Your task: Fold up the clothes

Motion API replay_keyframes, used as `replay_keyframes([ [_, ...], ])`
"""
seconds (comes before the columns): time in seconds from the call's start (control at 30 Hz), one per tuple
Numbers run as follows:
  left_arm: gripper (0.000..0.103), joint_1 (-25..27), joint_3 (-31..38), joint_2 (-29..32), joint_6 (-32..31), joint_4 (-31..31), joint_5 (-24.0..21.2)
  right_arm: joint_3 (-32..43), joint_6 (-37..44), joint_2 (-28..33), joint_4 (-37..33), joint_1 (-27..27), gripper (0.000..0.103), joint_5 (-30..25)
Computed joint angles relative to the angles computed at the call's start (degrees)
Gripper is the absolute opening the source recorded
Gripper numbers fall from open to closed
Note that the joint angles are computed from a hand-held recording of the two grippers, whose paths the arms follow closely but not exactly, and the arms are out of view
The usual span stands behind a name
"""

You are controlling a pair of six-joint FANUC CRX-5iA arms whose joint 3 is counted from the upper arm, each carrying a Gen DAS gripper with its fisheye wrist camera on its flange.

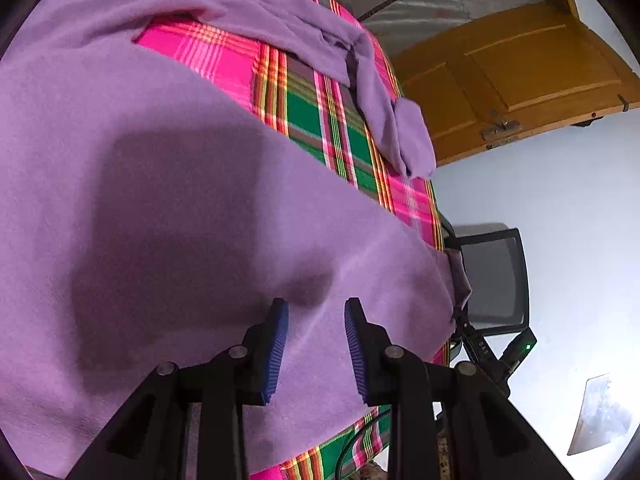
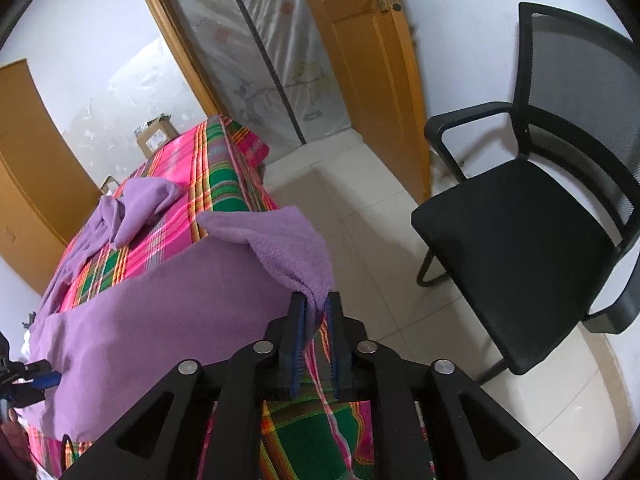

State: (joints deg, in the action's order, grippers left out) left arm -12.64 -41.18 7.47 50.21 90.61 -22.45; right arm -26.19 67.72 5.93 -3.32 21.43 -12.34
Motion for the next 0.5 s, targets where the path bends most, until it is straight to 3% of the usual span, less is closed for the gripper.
replay_keyframes([
  [0.17,0.029,1.0,-1.0,-1.7,-0.1,0.4,1.2,0.7,0.2,0.1,0.3,0.1,0.015,-1.5],
  [0.4,0.029,3.4,-2.4,-4.6,1.1,-0.6,3.2,-4.0,-20.7,-0.1,19.7,-0.1,0.015,2.1],
  [0.5,0.029,4.2,-2.9,-5.6,1.4,-0.2,4.2,-2.9,-19.1,0.0,18.1,-0.2,0.016,1.1],
])
